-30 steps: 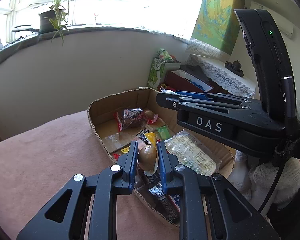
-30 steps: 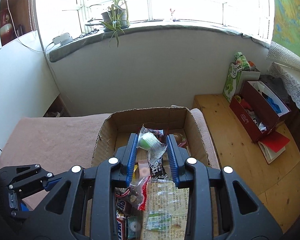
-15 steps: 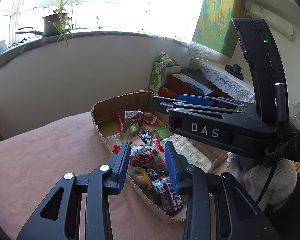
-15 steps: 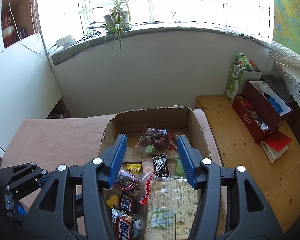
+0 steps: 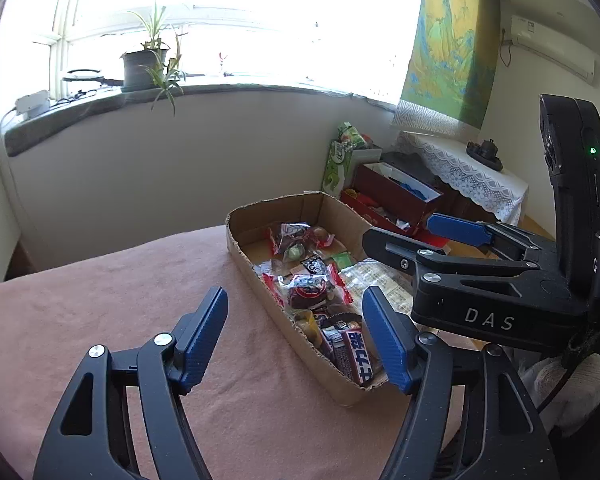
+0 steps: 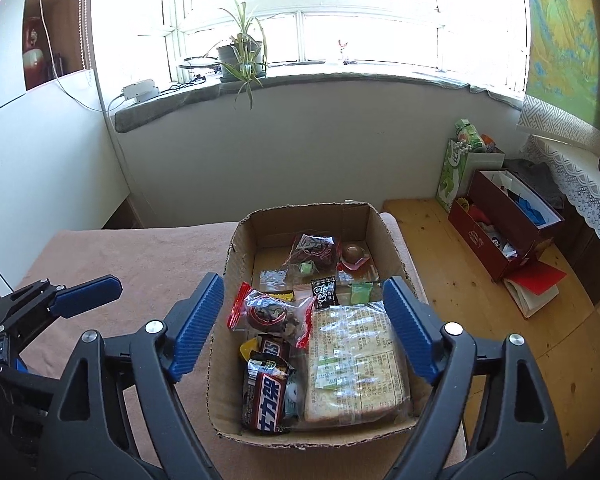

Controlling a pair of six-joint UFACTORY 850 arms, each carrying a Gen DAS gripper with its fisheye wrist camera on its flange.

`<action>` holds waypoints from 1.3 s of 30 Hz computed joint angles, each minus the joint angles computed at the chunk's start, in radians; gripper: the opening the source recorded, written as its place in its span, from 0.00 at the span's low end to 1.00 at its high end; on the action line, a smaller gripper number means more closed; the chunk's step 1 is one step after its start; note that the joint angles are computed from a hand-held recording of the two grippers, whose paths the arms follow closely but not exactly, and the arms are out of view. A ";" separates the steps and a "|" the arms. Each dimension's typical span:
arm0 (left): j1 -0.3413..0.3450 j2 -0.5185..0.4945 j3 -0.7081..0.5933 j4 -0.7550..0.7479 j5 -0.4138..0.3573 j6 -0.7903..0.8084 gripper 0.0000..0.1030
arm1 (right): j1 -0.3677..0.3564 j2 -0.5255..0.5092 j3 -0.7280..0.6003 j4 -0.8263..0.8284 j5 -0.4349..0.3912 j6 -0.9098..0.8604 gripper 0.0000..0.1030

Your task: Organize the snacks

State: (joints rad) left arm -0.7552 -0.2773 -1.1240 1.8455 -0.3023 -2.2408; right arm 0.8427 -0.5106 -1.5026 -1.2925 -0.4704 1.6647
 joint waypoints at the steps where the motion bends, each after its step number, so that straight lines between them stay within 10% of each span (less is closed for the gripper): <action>1: -0.005 0.009 0.012 0.004 -0.012 -0.010 0.69 | 0.005 0.010 0.014 -0.013 -0.004 0.020 0.84; 22: -0.060 0.096 0.126 -0.114 -0.172 0.034 0.77 | 0.079 0.098 0.179 -0.067 -0.158 0.219 0.98; 39: -0.044 0.101 0.140 -0.089 -0.130 -0.015 0.77 | 0.097 0.069 0.131 -0.044 -0.176 0.150 0.98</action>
